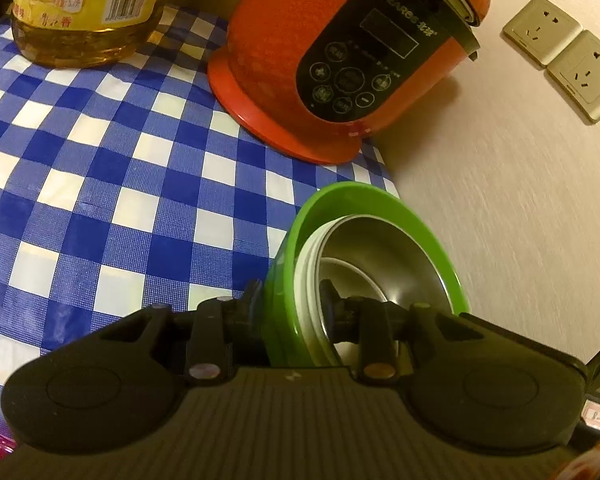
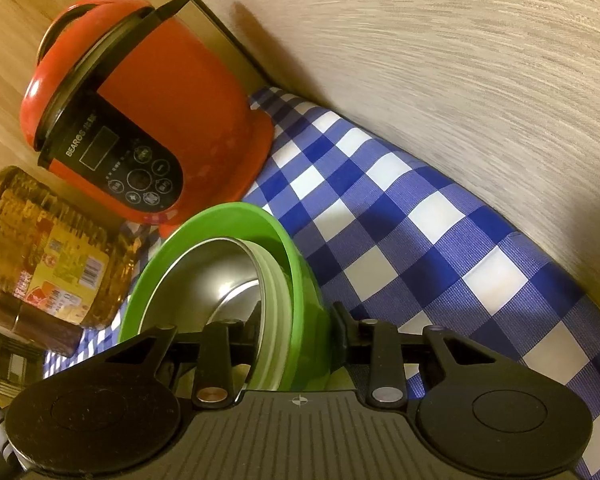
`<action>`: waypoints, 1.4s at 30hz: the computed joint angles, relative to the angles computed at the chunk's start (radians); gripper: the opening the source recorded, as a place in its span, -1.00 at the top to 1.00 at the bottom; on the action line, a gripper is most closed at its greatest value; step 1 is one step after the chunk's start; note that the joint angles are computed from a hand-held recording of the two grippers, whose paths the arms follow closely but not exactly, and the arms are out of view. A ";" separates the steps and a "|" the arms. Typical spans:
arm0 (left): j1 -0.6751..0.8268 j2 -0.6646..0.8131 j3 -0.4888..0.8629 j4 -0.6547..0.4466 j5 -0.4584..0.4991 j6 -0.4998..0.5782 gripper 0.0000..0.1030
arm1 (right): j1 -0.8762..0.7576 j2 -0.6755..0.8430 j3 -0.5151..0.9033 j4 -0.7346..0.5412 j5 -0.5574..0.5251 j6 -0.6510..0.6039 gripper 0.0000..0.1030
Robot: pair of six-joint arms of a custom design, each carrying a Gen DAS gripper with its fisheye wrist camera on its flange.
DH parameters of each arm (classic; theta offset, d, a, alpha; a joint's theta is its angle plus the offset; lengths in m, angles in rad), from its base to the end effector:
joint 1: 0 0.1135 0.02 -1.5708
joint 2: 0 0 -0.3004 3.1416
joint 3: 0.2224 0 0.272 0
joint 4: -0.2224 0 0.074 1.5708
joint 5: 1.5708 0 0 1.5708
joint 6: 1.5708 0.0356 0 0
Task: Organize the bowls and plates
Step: 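Carry the green bowl stack with both tools toward the pink plates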
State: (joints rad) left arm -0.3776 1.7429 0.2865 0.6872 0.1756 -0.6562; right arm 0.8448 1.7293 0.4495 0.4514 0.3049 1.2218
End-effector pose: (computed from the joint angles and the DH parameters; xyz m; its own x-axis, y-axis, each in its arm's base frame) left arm 0.2205 -0.0942 0.0769 -0.8049 -0.3270 -0.4951 -0.0144 0.8450 -0.5346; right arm 0.1899 0.1978 0.0937 -0.7110 0.5493 -0.4390 0.2618 0.7863 0.5597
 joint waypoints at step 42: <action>-0.376 -0.673 -0.128 -0.515 -0.249 -0.161 0.49 | 0.340 -0.507 -0.062 -0.557 0.273 0.292 0.38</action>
State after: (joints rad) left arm -0.7536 1.0697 0.1590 0.1718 -0.0738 -0.8173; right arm 1.1853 1.2224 0.3880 -0.1061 0.5780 1.5137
